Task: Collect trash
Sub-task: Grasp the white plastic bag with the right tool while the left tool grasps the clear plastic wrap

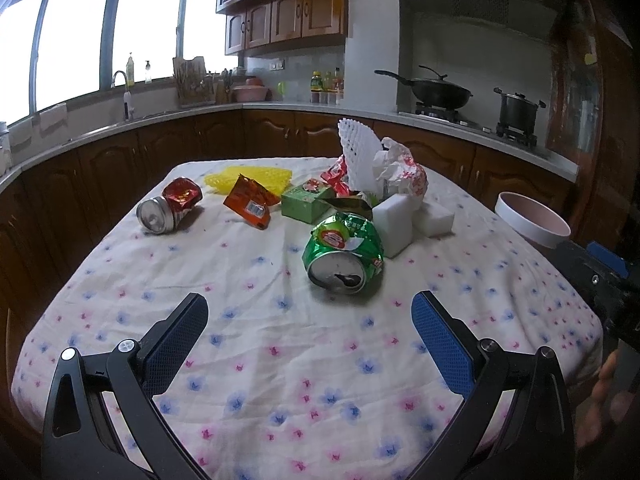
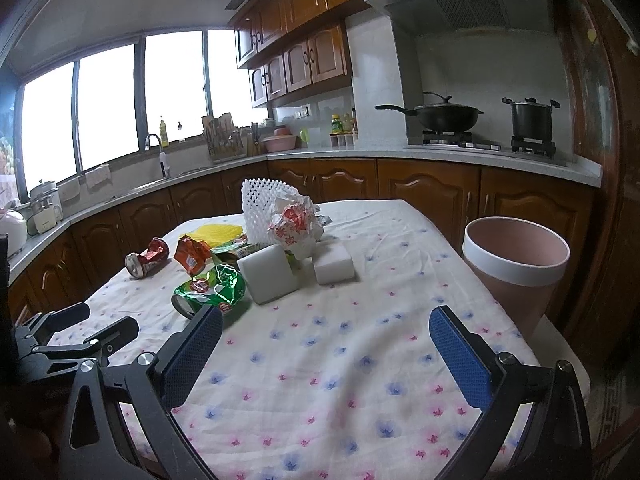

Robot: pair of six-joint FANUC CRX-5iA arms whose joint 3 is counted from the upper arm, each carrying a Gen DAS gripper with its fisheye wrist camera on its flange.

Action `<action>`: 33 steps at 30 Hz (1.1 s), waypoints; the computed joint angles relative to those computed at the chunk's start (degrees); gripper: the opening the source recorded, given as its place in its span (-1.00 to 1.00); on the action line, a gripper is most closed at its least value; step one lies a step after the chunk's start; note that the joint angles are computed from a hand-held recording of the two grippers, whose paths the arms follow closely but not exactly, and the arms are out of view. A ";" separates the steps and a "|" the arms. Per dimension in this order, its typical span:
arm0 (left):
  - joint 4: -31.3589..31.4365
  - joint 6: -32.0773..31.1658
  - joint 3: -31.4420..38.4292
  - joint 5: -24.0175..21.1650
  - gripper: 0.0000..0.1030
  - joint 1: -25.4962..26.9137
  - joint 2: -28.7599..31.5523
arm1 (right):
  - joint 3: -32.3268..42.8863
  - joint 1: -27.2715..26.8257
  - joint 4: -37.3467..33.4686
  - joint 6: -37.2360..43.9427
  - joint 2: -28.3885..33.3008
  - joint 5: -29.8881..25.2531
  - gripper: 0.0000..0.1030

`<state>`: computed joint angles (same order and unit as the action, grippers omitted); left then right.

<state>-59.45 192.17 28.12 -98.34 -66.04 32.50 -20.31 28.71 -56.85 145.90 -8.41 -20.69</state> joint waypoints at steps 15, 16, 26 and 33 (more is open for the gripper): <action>2.05 -1.27 -6.19 8.30 1.00 6.11 -7.21 | 7.83 0.63 5.22 -6.02 6.54 -3.34 1.00; 2.19 -1.48 -6.54 8.91 1.00 6.71 -7.71 | 8.85 0.38 5.44 -6.59 7.27 -4.19 1.00; 4.91 -6.49 -8.93 16.79 0.96 13.40 -11.60 | 19.42 -0.71 4.57 -9.25 14.37 -13.61 0.81; 9.37 -8.85 -12.43 27.26 0.82 20.27 -15.16 | 28.71 0.72 8.39 -16.35 21.89 -20.55 0.34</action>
